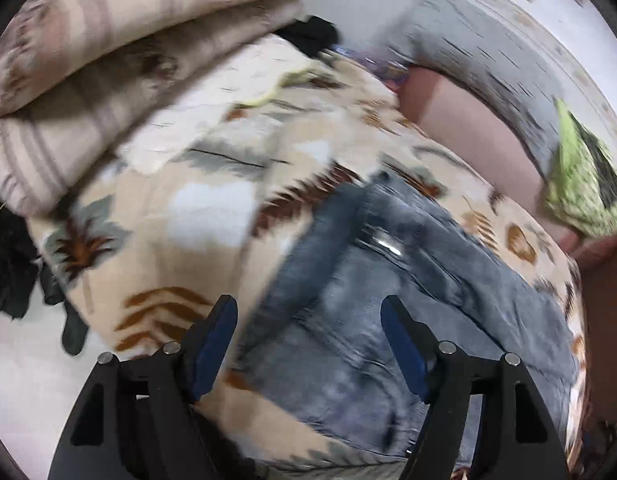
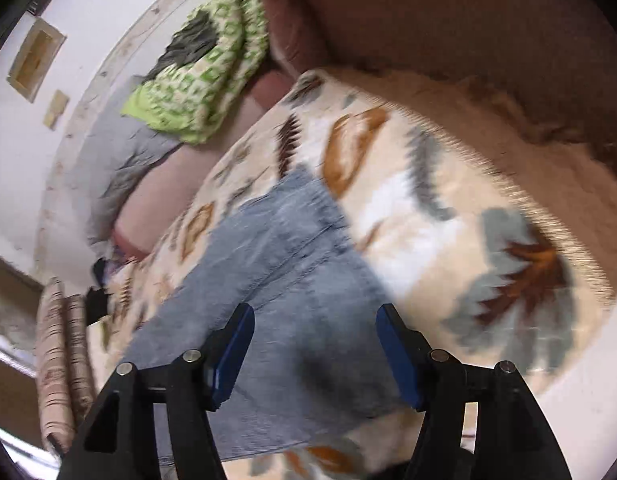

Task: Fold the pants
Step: 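Grasp the jeans leg hems with the left and right grippers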

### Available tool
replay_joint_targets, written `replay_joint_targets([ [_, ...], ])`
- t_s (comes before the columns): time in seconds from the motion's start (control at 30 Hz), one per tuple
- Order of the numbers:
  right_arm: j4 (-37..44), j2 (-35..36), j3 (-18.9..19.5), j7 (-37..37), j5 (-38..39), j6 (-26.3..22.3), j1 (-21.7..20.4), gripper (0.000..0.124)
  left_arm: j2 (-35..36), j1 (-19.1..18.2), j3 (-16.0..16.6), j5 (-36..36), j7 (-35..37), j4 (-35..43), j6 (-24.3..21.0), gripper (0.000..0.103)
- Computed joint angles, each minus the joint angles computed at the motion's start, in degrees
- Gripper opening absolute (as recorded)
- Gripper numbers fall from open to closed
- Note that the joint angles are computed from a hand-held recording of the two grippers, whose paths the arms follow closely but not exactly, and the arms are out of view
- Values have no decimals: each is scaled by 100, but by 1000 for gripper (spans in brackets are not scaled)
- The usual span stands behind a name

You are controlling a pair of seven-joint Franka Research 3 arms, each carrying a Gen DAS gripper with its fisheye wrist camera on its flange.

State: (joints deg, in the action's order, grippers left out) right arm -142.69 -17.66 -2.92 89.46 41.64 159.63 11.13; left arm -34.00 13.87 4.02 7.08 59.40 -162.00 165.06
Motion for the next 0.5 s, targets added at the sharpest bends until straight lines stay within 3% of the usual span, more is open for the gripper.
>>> replay_joint_targets([
  [0.07,42,306,65,467,-469,-416,-161,67,230,-185,83,-35,175,-31,148,77],
  [0.1,93,465,124,647,-647,-754,-315,67,432,-190,3,44,202,73,-140,78],
  [0.13,43,507,55,441,-423,-776,-268,67,821,-394,120,-123,623,327,-746,78],
  [0.17,-45,397,187,324,-398,-585,-358,67,1010,-400,64,-162,644,456,-1033,78],
  [0.23,111,369,177,591,-939,-738,-370,67,870,-136,-256,311,301,428,-855,78],
  [0.3,236,380,237,679,-1268,-644,-430,67,784,-425,79,-115,632,554,-664,78],
  [0.4,780,734,160,633,-1362,-768,-435,67,1022,-358,86,-195,696,1071,-531,78],
  [0.5,1502,1293,142,514,-1467,-773,-449,67,1623,-630,401,-706,1240,1792,-379,78],
])
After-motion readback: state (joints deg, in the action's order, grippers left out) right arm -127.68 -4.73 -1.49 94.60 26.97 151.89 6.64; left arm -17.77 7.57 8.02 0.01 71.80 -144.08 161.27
